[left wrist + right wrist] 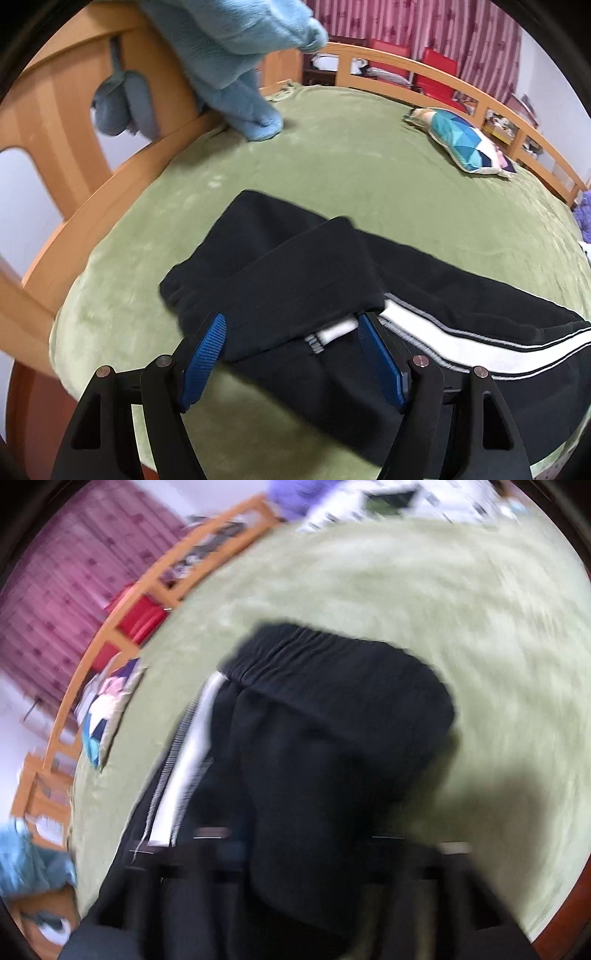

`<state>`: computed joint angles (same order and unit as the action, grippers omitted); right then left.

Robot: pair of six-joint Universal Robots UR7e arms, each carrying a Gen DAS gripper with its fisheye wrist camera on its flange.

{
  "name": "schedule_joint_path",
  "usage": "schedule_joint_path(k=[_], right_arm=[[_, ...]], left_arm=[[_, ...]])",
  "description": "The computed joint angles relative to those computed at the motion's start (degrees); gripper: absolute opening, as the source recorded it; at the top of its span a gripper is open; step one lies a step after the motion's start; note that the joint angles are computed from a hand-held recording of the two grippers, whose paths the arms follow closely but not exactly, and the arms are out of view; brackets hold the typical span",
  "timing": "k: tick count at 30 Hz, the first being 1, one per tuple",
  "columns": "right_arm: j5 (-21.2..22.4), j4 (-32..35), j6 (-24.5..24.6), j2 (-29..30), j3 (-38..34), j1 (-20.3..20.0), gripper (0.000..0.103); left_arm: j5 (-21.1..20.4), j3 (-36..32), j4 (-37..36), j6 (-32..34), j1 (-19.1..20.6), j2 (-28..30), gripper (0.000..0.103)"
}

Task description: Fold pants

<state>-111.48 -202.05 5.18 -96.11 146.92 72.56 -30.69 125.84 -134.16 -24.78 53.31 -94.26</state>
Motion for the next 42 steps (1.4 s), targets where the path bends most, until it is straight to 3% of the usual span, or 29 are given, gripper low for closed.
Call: schedule_joint_path(k=[2,4,5,6,10,12,14,16,18,19,22,23,24,26,27,29,31,35,40,42], right_arm=[[2.27,-0.19,-2.91,-4.05,0.1,0.59,0.022],[9.02,3.03,-2.31,-10.15,0.27,-3.12,0.022],[9.85,3.44,-1.83,-10.79,0.24,-4.03,0.023],[8.31,3.79,-1.7,-10.31,-0.2,-4.13,0.025],[-5.0,15.78,-0.93,-5.09,-4.43,-2.49,0.043],[-8.01,13.56,-1.58,-4.15,-3.12,-1.6,0.05],[-13.56,8.99,-3.8,-2.75,-1.46,2.11,0.054],[-18.08,7.97,-4.96,-2.26,-0.87,5.36,0.059],[-19.83,8.96,-5.68,-3.36,-0.1,7.42,0.059],[-21.06,9.97,-5.44,-3.47,-0.03,9.06,0.059],[-25.14,12.37,-3.22,-3.81,0.09,13.9,0.059],[-25.46,12.5,-3.11,-4.38,0.72,14.41,0.059],[-26.19,12.81,-2.55,-4.15,0.76,15.34,0.059],[-28.26,13.51,-0.82,-2.84,0.25,17.7,0.059],[-28.83,13.23,-0.61,-2.15,0.24,18.37,0.059],[-30.75,12.8,0.22,0.0,-0.32,20.32,0.059],[-31.92,11.99,0.57,2.56,-1.43,21.7,0.059],[-31.68,12.2,1.16,6.34,-4.02,22.65,0.059],[-32.04,14.05,1.69,10.76,-7.13,24.54,0.059],[-32.3,15.34,2.08,11.89,-8.01,25.29,0.059]], left_arm=[[0.46,0.17,1.51,-1.26,0.02,-0.99,0.073],[0.59,0.56,2.22,-1.41,-0.21,-2.43,0.073],[0.41,0.72,1.95,-0.88,-0.26,-2.87,0.073],[-0.04,0.92,1.29,0.12,-0.2,-3.22,0.073],[-4.49,1.2,-1.39,3.2,0.44,-3.03,0.073],[-6.53,1.5,-2.5,4.65,0.45,-2.55,0.076],[-6.57,1.89,-3.58,6.15,0.18,-1.25,0.08],[-6.47,2.34,-5.99,7.9,0.17,0.26,0.08],[-7.14,2.15,-8.39,10.41,0.5,2.61,0.084],[-6.08,2.15,-9.77,11.79,0.39,4.39,0.085],[5.09,2.25,-14.48,16.41,-0.66,12.44,0.085],[8.33,1.94,-15.73,17.25,-0.58,14.73,0.073],[10.34,1.08,-16.87,17.27,-0.06,16.58,0.047],[8.74,-1.59,-15.29,13.83,1.7,16.46,0.015],[5.12,-3.17,-16.93,15.17,2.86,15.25,0.007],[1.57,-5.37,-22.13,19.89,4.25,13.92,0.006],[1.61,-7.86,-26.14,24.51,4.97,13.81,0.005],[-3.8,-13.66,-28.0,29.06,7.54,13.83,0.005],[-7.97,-17.45,-27.93,29.42,9.76,16.21,0.007],[-6.14,-18.3,-23.07,26.95,9.91,17.17,0.02]])
